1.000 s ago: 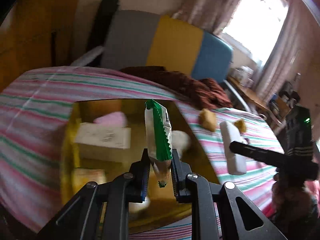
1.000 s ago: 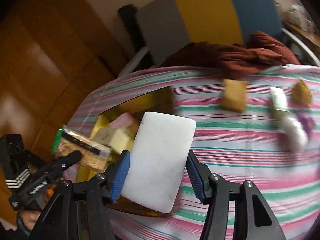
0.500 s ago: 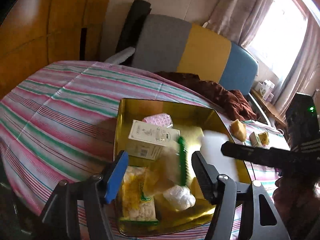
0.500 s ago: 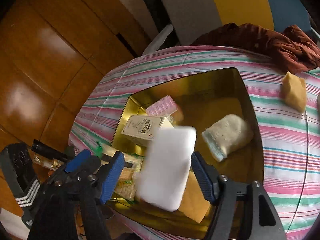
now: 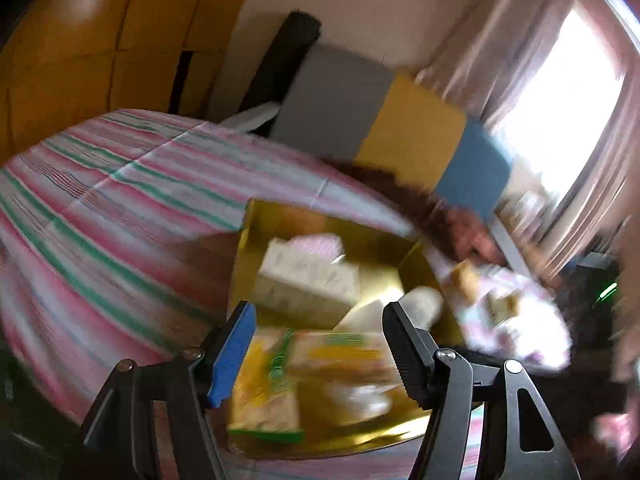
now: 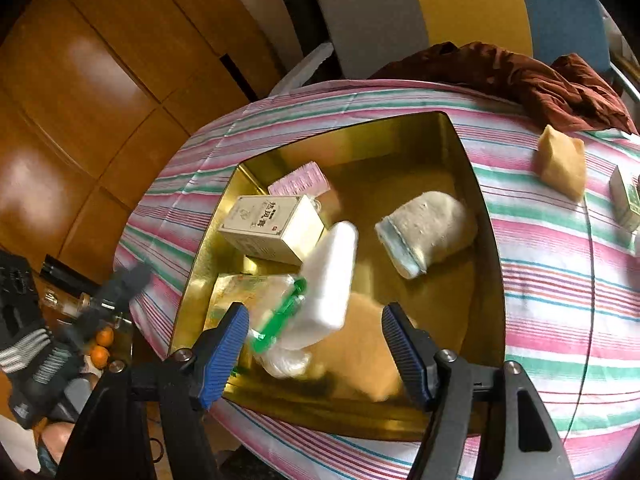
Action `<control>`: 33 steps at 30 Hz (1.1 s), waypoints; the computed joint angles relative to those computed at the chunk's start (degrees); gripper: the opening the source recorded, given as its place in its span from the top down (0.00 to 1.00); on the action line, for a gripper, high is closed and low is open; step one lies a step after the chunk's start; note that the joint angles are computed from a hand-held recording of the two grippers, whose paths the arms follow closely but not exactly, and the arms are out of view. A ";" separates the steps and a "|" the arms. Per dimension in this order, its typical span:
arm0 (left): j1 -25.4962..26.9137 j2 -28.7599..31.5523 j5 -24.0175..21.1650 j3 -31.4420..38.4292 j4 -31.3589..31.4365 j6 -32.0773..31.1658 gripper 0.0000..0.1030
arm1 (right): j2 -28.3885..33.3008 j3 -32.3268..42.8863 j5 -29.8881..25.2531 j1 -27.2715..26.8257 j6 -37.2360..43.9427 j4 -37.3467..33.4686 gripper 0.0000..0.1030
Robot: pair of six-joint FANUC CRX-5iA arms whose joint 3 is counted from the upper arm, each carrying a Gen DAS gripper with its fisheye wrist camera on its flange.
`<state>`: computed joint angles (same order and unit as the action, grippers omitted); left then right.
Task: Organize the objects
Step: 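Carry the block and biscuit pack into the tray and open both tools, then withdraw both tools from the tray toward the remaining items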
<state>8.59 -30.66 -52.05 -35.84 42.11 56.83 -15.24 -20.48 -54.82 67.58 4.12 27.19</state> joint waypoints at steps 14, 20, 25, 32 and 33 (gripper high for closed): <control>-3.15 -0.86 2.70 2.63 -10.30 8.07 0.19 | -1.45 -1.75 -5.24 3.00 -4.31 3.95 0.32; -4.75 -3.01 4.29 3.51 -14.72 9.62 0.15 | 0.04 -0.96 -10.08 5.49 -4.89 8.01 0.32; -6.65 -4.34 5.22 4.13 -17.73 10.18 0.15 | 0.87 -0.57 -12.98 7.10 -4.97 10.74 0.32; -9.63 -5.44 5.88 4.56 -19.47 9.81 0.11 | 0.26 -1.03 -15.65 8.72 -5.98 12.88 0.32; -10.13 -5.44 5.92 4.66 -19.77 9.85 0.11 | 0.11 -1.15 -16.03 8.89 -6.17 13.04 0.32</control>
<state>-1.54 -36.10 -46.13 -31.18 22.34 66.69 -15.13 -21.63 -70.85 76.47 -2.05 40.23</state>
